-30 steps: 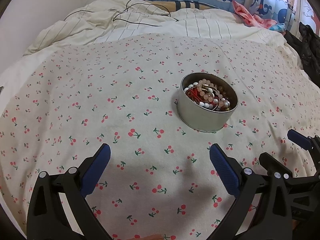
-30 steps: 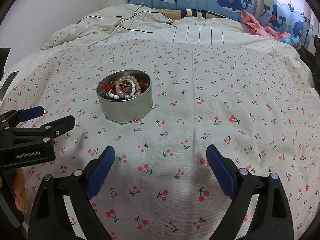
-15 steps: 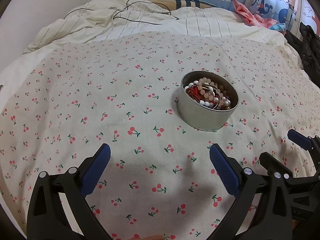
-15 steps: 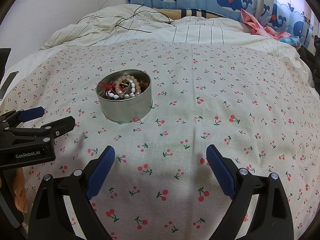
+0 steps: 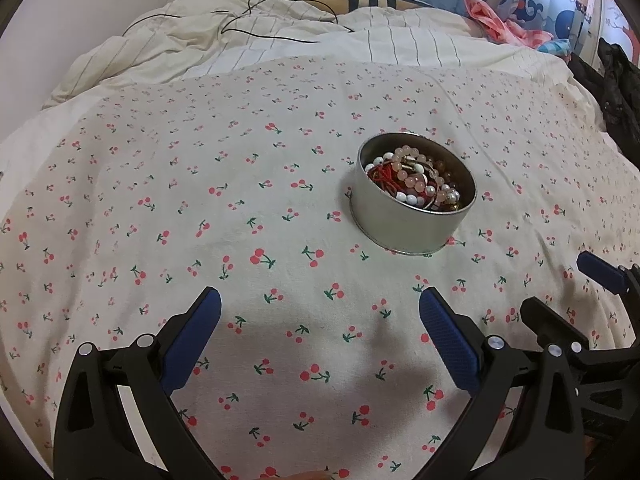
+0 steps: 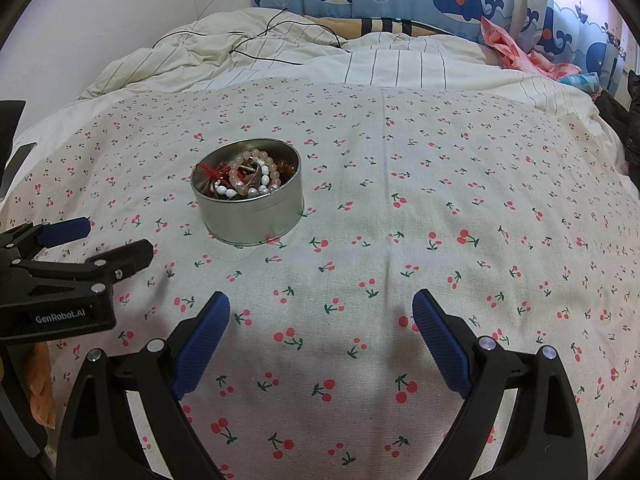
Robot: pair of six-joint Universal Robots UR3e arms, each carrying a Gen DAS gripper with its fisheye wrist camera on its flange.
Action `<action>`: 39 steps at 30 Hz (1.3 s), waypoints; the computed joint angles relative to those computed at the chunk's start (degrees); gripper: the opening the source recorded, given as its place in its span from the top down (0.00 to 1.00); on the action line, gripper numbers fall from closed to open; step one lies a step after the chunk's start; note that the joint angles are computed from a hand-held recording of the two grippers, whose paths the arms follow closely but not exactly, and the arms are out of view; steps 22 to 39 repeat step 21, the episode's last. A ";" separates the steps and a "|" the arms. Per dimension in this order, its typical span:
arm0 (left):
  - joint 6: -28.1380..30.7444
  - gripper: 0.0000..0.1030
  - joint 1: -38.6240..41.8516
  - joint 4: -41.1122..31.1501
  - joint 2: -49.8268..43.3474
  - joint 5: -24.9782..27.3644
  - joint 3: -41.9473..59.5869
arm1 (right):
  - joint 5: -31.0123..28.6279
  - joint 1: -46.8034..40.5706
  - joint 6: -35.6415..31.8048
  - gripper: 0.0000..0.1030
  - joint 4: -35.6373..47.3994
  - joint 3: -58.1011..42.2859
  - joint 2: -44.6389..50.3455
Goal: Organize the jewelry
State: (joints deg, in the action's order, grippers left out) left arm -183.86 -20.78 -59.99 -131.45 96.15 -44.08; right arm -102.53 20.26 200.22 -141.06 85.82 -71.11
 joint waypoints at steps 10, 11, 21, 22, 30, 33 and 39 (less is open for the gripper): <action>0.36 0.10 1.00 9.91 4.81 -3.37 -9.58 | 0.00 -0.08 0.13 0.14 -0.09 0.23 -0.14; 0.25 0.10 0.98 9.58 4.69 -3.32 -9.31 | 0.07 -0.31 -0.05 0.14 -0.31 0.70 -0.44; -2.53 0.08 2.46 -1.53 0.99 -5.59 -0.75 | 0.29 -0.95 -0.01 0.14 0.23 1.21 -1.03; -2.53 0.08 2.46 -1.53 0.99 -5.59 -0.75 | 0.29 -0.95 -0.01 0.14 0.23 1.21 -1.03; -2.53 0.08 2.46 -1.53 0.99 -5.59 -0.75 | 0.29 -0.95 -0.01 0.14 0.23 1.21 -1.03; -2.53 0.08 2.46 -1.53 0.99 -5.59 -0.75 | 0.29 -0.95 -0.01 0.14 0.23 1.21 -1.03; -2.53 0.08 2.46 -1.53 0.99 -5.59 -0.75 | 0.29 -0.95 -0.01 0.14 0.23 1.21 -1.03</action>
